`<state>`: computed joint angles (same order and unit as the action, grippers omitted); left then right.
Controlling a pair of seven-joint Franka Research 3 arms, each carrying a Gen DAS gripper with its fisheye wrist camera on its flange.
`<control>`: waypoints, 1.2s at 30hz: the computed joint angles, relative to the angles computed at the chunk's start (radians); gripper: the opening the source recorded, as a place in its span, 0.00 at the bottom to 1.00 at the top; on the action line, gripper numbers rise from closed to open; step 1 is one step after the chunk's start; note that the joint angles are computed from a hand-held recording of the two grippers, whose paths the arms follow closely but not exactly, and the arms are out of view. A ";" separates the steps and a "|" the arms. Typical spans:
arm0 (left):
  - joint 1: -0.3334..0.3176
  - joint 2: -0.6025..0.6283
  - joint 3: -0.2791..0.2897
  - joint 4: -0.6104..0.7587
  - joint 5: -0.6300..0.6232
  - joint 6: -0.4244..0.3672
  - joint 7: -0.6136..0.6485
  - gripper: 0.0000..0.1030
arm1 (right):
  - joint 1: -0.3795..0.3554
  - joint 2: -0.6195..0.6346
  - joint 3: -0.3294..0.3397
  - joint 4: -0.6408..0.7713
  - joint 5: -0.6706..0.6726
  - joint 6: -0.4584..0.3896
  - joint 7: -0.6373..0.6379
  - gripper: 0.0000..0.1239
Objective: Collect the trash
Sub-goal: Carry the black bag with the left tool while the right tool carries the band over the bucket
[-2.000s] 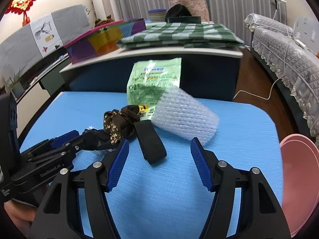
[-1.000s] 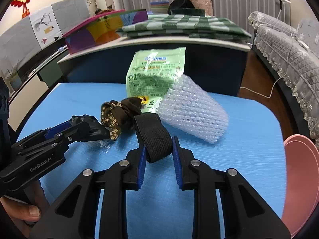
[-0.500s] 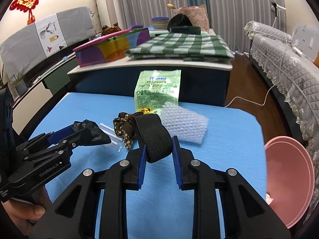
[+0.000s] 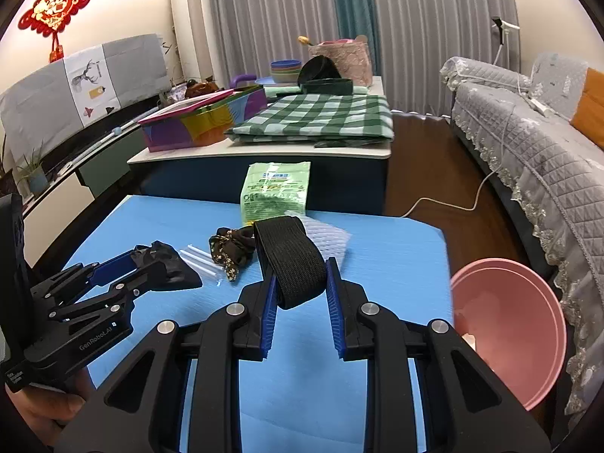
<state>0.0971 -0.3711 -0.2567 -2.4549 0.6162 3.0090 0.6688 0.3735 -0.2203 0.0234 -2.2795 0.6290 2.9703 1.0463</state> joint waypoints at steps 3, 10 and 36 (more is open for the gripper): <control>-0.005 -0.005 -0.007 -0.002 0.003 -0.001 -0.001 0.42 | -0.006 -0.026 -0.006 -0.020 -0.002 0.006 0.005 0.20; -0.016 -0.001 -0.024 0.006 0.013 0.001 -0.008 0.42 | -0.019 -0.067 -0.028 -0.052 -0.006 0.015 0.016 0.20; -0.094 0.080 -0.036 0.091 0.030 0.003 -0.013 0.42 | -0.180 -0.104 -0.035 -0.066 -0.164 0.023 0.186 0.20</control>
<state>0.0028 -0.2906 -0.2922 -2.3642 0.6460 3.0118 0.6559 0.1938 -0.3243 -0.0118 -2.3456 0.4651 2.9931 1.2320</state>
